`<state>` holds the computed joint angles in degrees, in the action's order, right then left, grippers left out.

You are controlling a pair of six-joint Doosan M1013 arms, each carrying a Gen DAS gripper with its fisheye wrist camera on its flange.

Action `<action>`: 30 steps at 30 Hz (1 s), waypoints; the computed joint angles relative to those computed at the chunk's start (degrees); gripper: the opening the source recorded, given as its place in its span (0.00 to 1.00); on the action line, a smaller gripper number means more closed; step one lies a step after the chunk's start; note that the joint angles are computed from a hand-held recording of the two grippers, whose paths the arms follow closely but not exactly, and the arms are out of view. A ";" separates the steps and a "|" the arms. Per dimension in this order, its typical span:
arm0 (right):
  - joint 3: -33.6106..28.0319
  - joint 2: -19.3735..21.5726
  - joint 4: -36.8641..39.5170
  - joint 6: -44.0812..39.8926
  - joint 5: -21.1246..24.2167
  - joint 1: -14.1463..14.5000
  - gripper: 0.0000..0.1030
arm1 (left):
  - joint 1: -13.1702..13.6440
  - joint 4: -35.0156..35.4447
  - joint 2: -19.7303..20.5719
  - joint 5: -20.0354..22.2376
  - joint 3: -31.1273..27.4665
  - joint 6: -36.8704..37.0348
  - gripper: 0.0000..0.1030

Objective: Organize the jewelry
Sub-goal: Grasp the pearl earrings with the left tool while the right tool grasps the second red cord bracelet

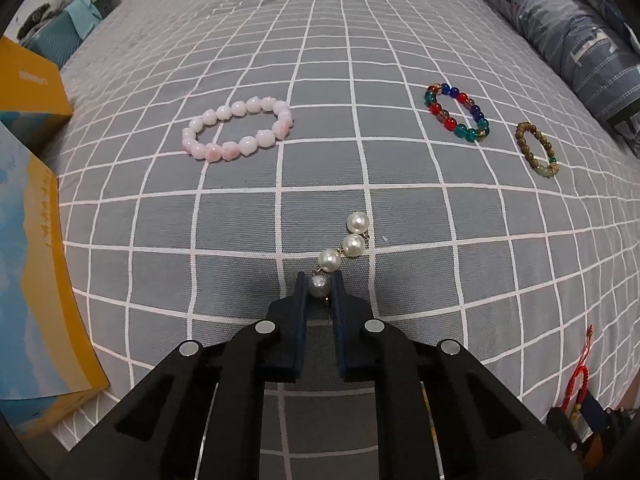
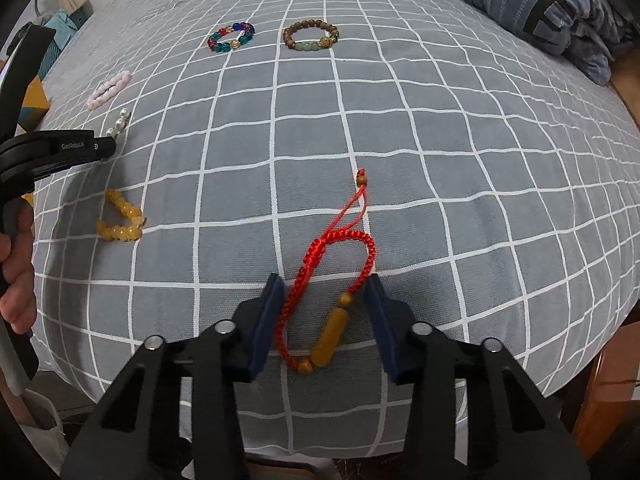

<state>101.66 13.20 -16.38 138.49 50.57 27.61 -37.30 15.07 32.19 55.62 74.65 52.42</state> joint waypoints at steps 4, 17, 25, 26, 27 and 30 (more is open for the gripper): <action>0.17 -0.30 -0.41 0.79 -0.31 -0.13 0.12 | -0.21 0.42 -0.44 -0.56 0.51 -0.89 0.10; 0.59 -1.14 -2.97 3.85 -1.03 0.38 0.10 | -0.15 0.14 -2.43 -3.65 2.24 -1.38 0.10; 0.51 -1.95 -6.59 7.35 -1.63 1.31 0.10 | -0.16 0.33 -3.84 -5.22 3.43 -2.25 0.10; 0.49 -2.03 -6.87 7.59 -1.70 1.37 0.10 | -0.01 0.27 -3.83 -5.44 3.41 -2.08 0.10; 0.48 -2.11 -7.18 7.89 -1.76 1.46 0.10 | -0.08 0.38 -3.99 -5.52 3.53 -2.15 0.10; 0.36 -2.10 -7.47 8.31 -1.65 1.50 0.10 | -0.10 0.26 -4.40 -5.94 3.92 -1.93 0.10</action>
